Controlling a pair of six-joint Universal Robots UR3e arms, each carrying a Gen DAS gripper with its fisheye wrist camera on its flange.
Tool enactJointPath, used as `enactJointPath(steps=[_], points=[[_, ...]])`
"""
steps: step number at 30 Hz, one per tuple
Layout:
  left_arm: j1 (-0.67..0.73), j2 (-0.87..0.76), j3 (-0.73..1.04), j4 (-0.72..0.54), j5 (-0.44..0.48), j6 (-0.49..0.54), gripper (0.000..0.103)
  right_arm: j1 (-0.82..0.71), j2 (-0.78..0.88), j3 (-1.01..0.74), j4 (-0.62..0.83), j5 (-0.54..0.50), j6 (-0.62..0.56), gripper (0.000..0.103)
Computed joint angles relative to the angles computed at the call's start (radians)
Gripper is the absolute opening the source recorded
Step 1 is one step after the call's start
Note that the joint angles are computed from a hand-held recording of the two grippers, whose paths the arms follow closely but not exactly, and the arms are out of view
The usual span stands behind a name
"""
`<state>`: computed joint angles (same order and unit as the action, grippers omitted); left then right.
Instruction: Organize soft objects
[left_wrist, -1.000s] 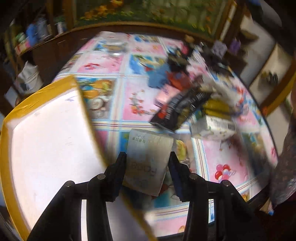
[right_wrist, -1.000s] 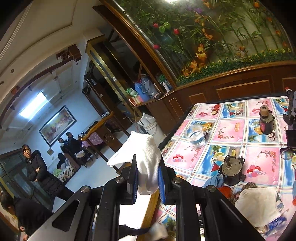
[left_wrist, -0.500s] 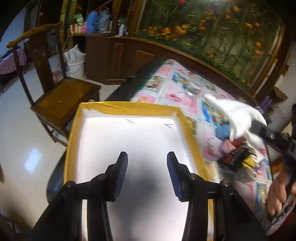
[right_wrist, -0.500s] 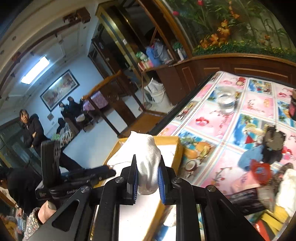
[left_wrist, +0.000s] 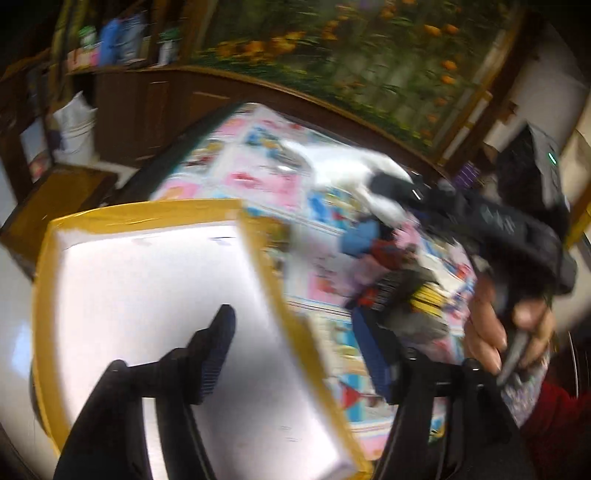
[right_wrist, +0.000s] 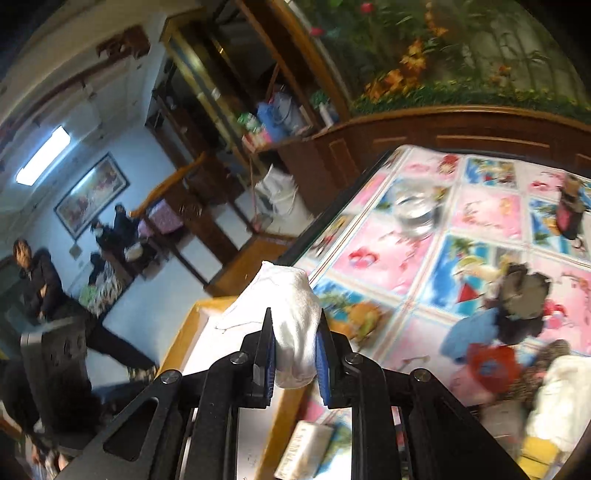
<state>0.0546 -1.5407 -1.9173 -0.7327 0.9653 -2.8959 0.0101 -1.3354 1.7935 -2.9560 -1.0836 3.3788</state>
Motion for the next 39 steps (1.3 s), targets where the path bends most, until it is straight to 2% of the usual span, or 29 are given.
enactJointPath(steps=[2, 7, 12, 15, 17, 18, 20, 24, 27, 28, 29, 30, 31, 32, 34, 39], points=[[-0.090, -0.032, 0.051, -0.020, 0.041, -0.013, 0.070, -0.058, -0.054, 0.032, -0.002, 0.048, 0.002, 0.019], [-0.285, -0.183, 0.212, -0.059, 0.236, -0.089, 0.069, -0.169, -0.141, 0.086, -0.011, 0.168, 0.022, 0.019], [-0.370, -0.311, 0.318, -0.088, 0.390, -0.131, 0.067, -0.210, -0.172, 0.098, 0.029, 0.247, 0.006, 0.019], [-0.406, -0.384, 0.380, -0.108, 0.429, -0.141, 0.053, -0.224, -0.209, 0.119, 0.040, 0.270, 0.005, 0.019], [-0.447, -0.443, 0.430, -0.135, 0.479, -0.137, 0.019, -0.225, -0.218, 0.127, 0.035, 0.275, 0.008, 0.019], [-0.469, -0.467, 0.443, -0.133, 0.514, -0.138, 0.014, -0.226, -0.220, 0.129, 0.034, 0.276, 0.007, 0.019], [-0.501, -0.490, 0.434, -0.086, 0.571, -0.145, 0.010, -0.227, -0.227, 0.134, 0.029, 0.275, 0.007, 0.019], [-0.488, -0.470, 0.402, -0.057, 0.573, -0.157, 0.008, -0.234, -0.222, 0.141, 0.013, 0.275, 0.010, 0.019], [-0.468, -0.467, 0.401, -0.070, 0.540, -0.166, 0.009, -0.231, -0.222, 0.143, 0.014, 0.274, 0.012, 0.019], [-0.466, -0.471, 0.416, -0.088, 0.534, -0.172, 0.018, -0.230, -0.226, 0.145, 0.013, 0.273, 0.011, 0.019], [-0.465, -0.471, 0.428, -0.105, 0.530, -0.183, 0.046, -0.229, -0.228, 0.147, 0.010, 0.271, 0.012, 0.019], [-0.472, -0.476, 0.443, -0.110, 0.536, -0.187, 0.063, -0.229, -0.232, 0.149, 0.011, 0.271, 0.011, 0.019], [-0.489, -0.484, 0.463, -0.116, 0.564, -0.189, 0.086, -0.229, -0.233, 0.149, 0.013, 0.273, 0.009, 0.019], [-0.518, -0.501, 0.489, -0.117, 0.629, -0.195, 0.097, -0.230, -0.234, 0.149, 0.012, 0.275, 0.009, 0.020], [-0.557, -0.524, 0.520, -0.119, 0.711, -0.191, 0.097, -0.232, -0.232, 0.149, 0.010, 0.279, 0.008, 0.020], [-0.535, -0.543, 0.551, -0.160, 0.694, -0.192, 0.097, -0.243, -0.227, 0.152, 0.008, 0.302, 0.013, 0.020]])
